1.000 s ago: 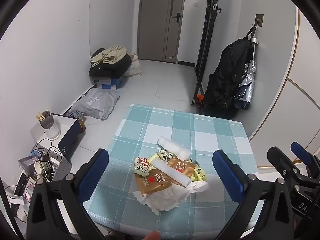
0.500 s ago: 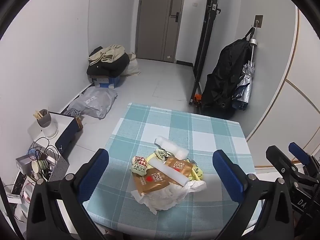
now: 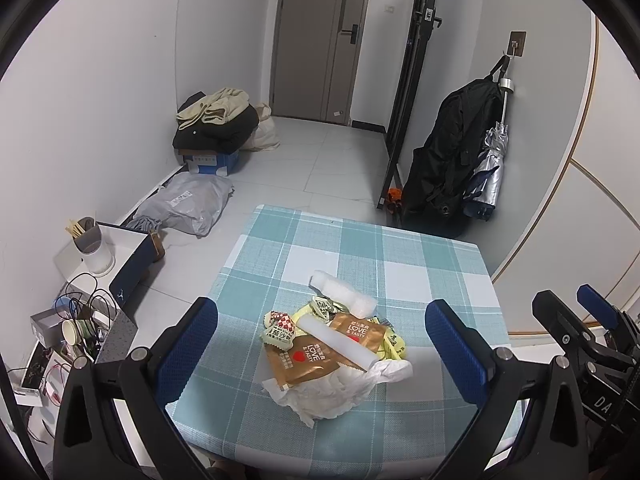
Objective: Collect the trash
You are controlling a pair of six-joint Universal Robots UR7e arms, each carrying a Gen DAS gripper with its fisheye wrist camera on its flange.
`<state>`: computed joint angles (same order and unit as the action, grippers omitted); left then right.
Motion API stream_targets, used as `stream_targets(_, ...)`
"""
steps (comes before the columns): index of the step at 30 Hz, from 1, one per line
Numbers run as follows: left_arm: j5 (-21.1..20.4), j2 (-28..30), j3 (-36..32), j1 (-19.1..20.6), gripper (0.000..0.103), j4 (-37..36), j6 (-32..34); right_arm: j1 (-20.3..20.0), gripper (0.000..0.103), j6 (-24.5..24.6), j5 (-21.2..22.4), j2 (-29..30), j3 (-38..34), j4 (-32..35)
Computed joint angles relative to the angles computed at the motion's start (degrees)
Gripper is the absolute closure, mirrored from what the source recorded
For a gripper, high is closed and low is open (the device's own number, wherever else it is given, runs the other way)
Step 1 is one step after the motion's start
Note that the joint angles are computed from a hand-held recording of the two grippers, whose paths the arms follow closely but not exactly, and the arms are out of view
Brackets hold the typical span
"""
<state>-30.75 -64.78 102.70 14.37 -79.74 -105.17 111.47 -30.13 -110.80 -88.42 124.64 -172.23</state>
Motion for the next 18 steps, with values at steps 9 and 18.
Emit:
stream_targets(9, -0.43, -0.37, 0.37, 0.05, 0.001, -0.91, 0.54, -0.05, 0.001, 0.13, -0.38, -0.19, 0.38, -0.57)
stream_targets(18, -0.26, -0.18, 0.63, 0.14, 0.001, -2.25, 1.83, 0.26, 0.001, 0.12, -0.65, -0.12, 0.29, -0.48)
